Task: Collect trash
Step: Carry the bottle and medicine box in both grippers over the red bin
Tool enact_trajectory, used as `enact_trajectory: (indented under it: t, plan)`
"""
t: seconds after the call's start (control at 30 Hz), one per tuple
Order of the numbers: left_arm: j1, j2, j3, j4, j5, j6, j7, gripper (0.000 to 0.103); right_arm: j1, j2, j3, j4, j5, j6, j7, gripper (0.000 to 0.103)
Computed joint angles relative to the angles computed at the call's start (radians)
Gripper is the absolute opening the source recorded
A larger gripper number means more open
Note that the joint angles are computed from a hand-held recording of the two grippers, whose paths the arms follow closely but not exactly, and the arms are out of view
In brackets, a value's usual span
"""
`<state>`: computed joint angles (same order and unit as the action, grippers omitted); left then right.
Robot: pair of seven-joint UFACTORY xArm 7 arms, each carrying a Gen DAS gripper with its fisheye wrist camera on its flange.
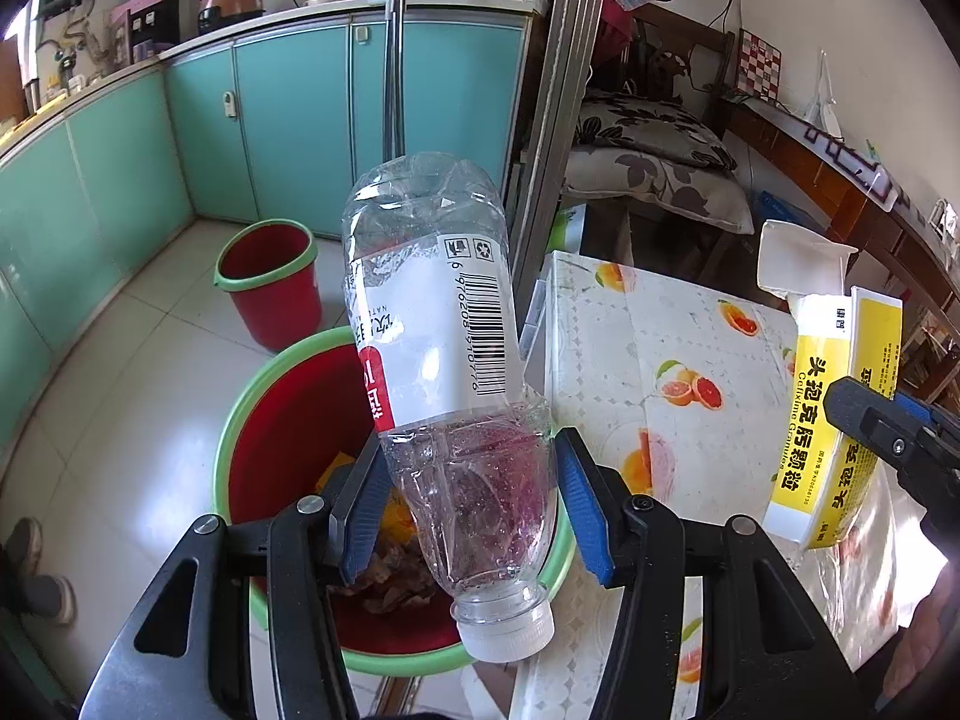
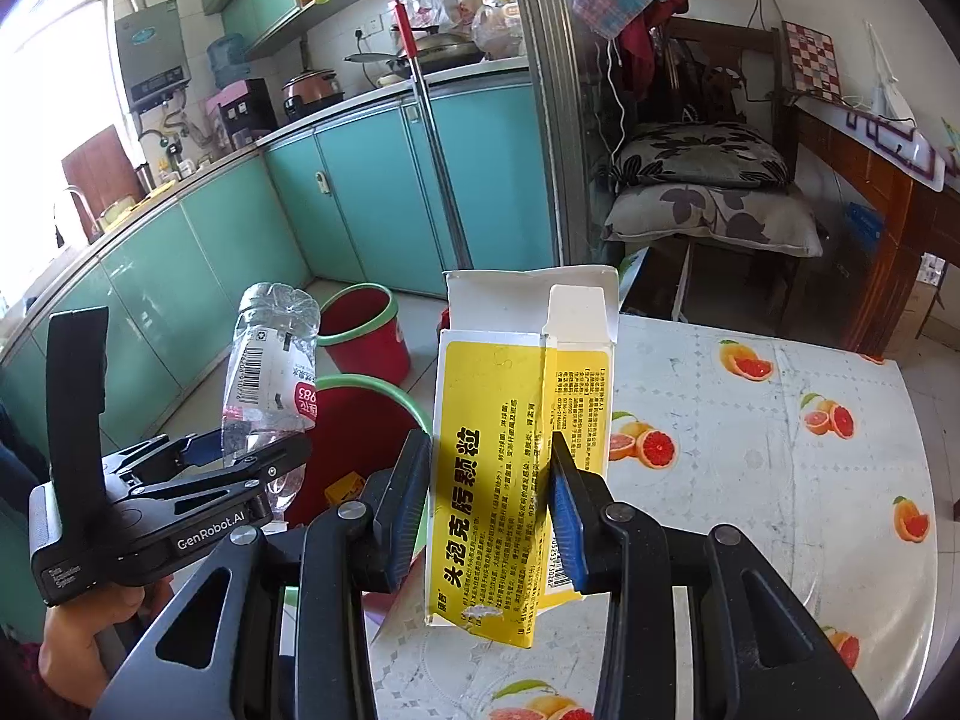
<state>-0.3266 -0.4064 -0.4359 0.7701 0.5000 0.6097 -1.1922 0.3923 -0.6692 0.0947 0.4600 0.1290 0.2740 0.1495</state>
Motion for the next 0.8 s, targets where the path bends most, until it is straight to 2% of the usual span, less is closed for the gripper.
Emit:
enact_trajectory:
  t: [0.3, 0.8]
  plan:
    - [0.006, -0.028, 0.022, -0.046, -0.024, -0.014, 0.016, 0.052, 0.028, 0.085, 0.022, 0.052, -0.007, -0.038, -0.009, 0.036]
    - [0.04, -0.079, 0.05, -0.136, -0.083, -0.039, 0.067, 0.052, 0.116, 0.255, -0.012, 0.124, 0.062, -0.089, -0.084, 0.036]
